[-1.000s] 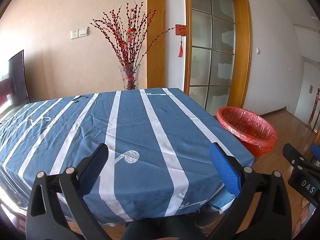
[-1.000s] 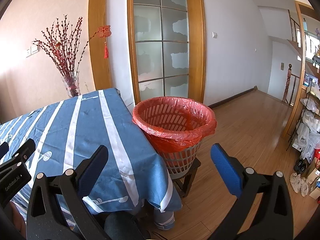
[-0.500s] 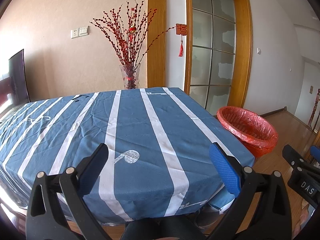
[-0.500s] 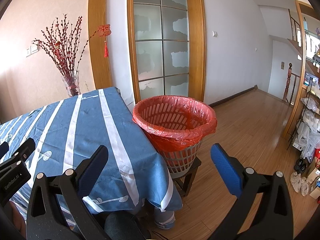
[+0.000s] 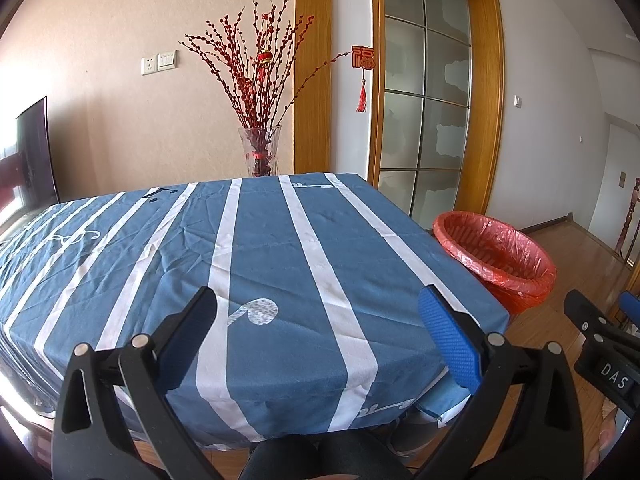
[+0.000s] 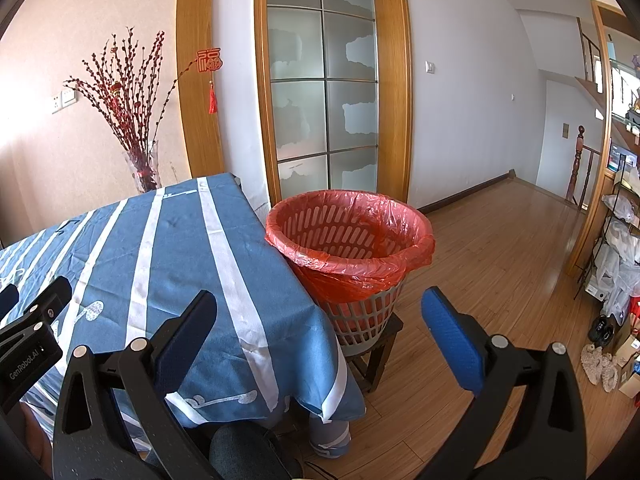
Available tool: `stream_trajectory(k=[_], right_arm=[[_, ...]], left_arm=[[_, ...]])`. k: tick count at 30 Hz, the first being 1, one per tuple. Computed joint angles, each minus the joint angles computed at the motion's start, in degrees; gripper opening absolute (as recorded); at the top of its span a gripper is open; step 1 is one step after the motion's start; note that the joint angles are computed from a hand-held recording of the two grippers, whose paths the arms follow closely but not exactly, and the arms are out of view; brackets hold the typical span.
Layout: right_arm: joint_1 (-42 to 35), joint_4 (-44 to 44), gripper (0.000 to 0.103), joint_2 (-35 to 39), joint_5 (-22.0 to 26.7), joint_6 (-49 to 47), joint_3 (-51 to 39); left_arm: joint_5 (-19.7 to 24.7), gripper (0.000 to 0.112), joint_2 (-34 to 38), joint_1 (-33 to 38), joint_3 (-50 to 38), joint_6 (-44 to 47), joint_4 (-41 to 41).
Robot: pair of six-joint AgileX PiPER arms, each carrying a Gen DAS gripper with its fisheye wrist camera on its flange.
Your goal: Collect trash
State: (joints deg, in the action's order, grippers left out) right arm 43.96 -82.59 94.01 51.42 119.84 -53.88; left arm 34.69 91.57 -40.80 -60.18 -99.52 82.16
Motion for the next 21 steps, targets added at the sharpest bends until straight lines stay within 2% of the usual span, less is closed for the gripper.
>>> stream_trajectory(k=[21], right_arm=[[-0.10,0.07,0.101,-0.15,-0.16,-0.14,0.06]], left_arm=[[0.01,0.099,0.43,-0.42,0.34,-1.21,0.69]])
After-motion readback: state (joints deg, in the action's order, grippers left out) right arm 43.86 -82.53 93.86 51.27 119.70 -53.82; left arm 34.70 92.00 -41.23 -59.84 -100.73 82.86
